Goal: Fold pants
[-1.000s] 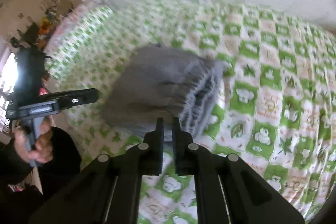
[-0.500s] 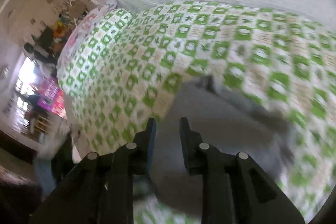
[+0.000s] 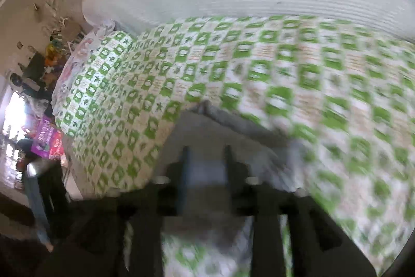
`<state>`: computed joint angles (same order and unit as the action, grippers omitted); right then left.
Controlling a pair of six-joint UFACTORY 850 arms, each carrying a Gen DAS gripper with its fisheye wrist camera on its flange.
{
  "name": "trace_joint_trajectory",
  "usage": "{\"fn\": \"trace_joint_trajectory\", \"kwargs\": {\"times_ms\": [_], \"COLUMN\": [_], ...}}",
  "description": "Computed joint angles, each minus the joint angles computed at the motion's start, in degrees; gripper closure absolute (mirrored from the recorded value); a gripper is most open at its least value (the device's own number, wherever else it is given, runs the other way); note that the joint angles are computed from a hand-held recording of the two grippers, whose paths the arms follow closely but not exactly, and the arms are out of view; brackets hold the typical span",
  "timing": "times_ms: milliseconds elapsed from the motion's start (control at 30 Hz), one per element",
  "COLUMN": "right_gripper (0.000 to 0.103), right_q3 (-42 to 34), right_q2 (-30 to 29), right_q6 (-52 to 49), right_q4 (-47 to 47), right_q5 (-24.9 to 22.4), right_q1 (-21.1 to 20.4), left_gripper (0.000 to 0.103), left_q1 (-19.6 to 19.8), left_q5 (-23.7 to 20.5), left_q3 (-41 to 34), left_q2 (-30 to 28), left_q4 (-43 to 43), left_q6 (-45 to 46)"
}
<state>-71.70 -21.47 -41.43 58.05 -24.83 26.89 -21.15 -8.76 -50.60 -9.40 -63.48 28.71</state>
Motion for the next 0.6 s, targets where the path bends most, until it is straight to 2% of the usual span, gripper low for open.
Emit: {"fn": "trace_joint_trajectory", "kwargs": {"times_ms": [33, 133, 300, 433, 500, 600], "right_gripper": [0.041, 0.040, 0.040, 0.040, 0.040, 0.040], "right_q3": [2.77, 8.80, 11.99, 12.96, 13.00, 12.43], "right_q2": [2.16, 6.30, 7.89, 7.77, 7.18, 6.18], "right_q6": [-1.06, -2.29, -4.13, -8.01, -10.91, -9.67], "right_q4": [1.24, 4.61, 9.45, 14.39, 18.18, 17.48], "right_q5": [1.57, 5.61, 6.98, 8.12, 7.34, 6.57], "right_q1": [-0.65, -1.31, -1.88, -0.60, -0.45, -0.42], "left_gripper": [0.064, 0.054, 0.052, 0.052, 0.049, 0.048], "left_q1": [0.37, 1.90, 3.27, 2.70, 2.51, 2.28], "left_q5": [-0.25, -0.37, -1.89, -0.97, -0.24, 0.19], "left_q3": [-0.33, -0.85, -3.94, -4.78, -4.71, -4.59], "left_q2": [0.27, 0.80, -1.79, -2.53, -2.71, -2.99], "left_q4": [3.73, 4.03, 16.12, 26.19, 28.34, 33.31], "left_q6": [-3.60, -2.68, -11.23, -19.82, -21.17, -25.71]}}
